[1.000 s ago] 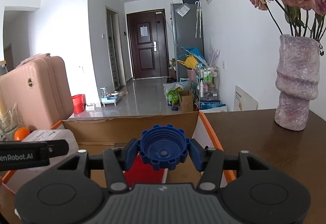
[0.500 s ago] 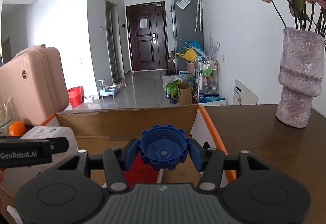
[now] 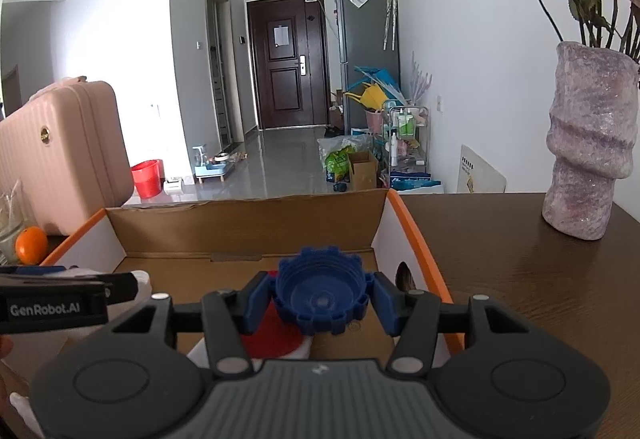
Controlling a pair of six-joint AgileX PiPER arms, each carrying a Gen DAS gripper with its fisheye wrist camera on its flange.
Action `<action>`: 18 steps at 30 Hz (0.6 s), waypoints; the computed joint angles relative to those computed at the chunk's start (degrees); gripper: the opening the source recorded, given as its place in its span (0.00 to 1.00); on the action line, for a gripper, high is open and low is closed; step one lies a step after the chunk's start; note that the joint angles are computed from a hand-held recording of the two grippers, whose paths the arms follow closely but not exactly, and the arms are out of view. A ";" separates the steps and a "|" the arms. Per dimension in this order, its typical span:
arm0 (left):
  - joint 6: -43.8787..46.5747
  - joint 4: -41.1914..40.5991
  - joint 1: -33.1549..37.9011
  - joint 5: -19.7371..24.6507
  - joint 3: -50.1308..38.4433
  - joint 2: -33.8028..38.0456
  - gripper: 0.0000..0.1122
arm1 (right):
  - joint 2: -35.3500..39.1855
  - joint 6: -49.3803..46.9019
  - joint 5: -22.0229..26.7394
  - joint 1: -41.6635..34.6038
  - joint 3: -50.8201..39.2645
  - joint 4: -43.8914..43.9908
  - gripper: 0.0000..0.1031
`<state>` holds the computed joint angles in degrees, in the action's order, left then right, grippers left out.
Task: Organize rigid objects
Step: 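Lower and open both grippers to release the container and cap in the box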
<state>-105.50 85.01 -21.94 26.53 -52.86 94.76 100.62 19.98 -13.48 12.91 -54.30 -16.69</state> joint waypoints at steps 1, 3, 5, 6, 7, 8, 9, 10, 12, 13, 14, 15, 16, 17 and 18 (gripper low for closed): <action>-0.55 0.40 -0.33 0.81 0.17 -0.15 0.83 | -0.05 -0.39 -0.40 -0.03 0.20 0.46 0.61; -2.09 1.53 -0.48 1.77 0.54 -0.53 0.88 | -0.30 -1.33 -0.82 -0.06 0.59 1.56 0.65; -2.65 1.71 -0.42 2.33 0.73 -0.93 0.90 | -0.60 -1.84 -1.60 -0.22 1.13 2.52 0.78; -2.78 1.70 -0.40 2.57 0.80 -1.07 0.92 | -0.80 -1.80 -2.10 -0.35 1.44 2.64 0.84; -2.91 1.74 -0.28 2.76 0.88 -1.21 0.92 | -1.04 -0.83 -2.60 -0.55 1.72 1.75 0.86; -2.65 1.44 -0.17 2.86 0.87 -1.32 0.92 | -1.13 0.68 -2.86 -0.86 1.76 0.24 0.87; -2.36 1.12 -0.02 2.87 0.82 -1.37 0.92 | -1.20 1.61 -2.90 -1.02 1.76 -0.57 0.91; -1.94 0.49 0.12 3.00 0.67 -1.35 0.92 | -1.22 0.92 -2.90 -1.02 1.76 0.36 0.99; -1.09 -0.91 0.61 2.80 0.26 -1.20 0.92 | -1.24 -2.44 -3.37 -0.75 2.08 4.16 1.00; -0.94 -1.10 0.80 2.46 0.18 -1.16 0.92 | -1.23 -2.25 -3.20 -0.71 1.96 3.91 1.00; -0.77 -1.30 0.66 2.57 0.14 -1.14 0.92 | -1.33 -2.33 -3.16 -0.70 1.96 3.98 1.00; -0.57 -1.44 0.51 2.81 0.05 -1.06 0.92 | -1.36 -3.08 -3.27 -0.59 2.08 4.72 1.00; -0.34 -1.52 0.34 2.99 -0.01 -1.03 0.92 | -1.44 -3.75 -3.43 -0.50 2.25 5.32 1.00; -0.31 -1.43 0.23 2.99 -0.04 -1.06 0.92 | -1.55 -3.92 -3.65 -0.52 2.49 5.40 1.00; -0.49 -1.21 0.21 3.00 -0.01 -1.02 0.92 | -1.55 -3.98 -3.75 -0.49 2.55 5.46 1.00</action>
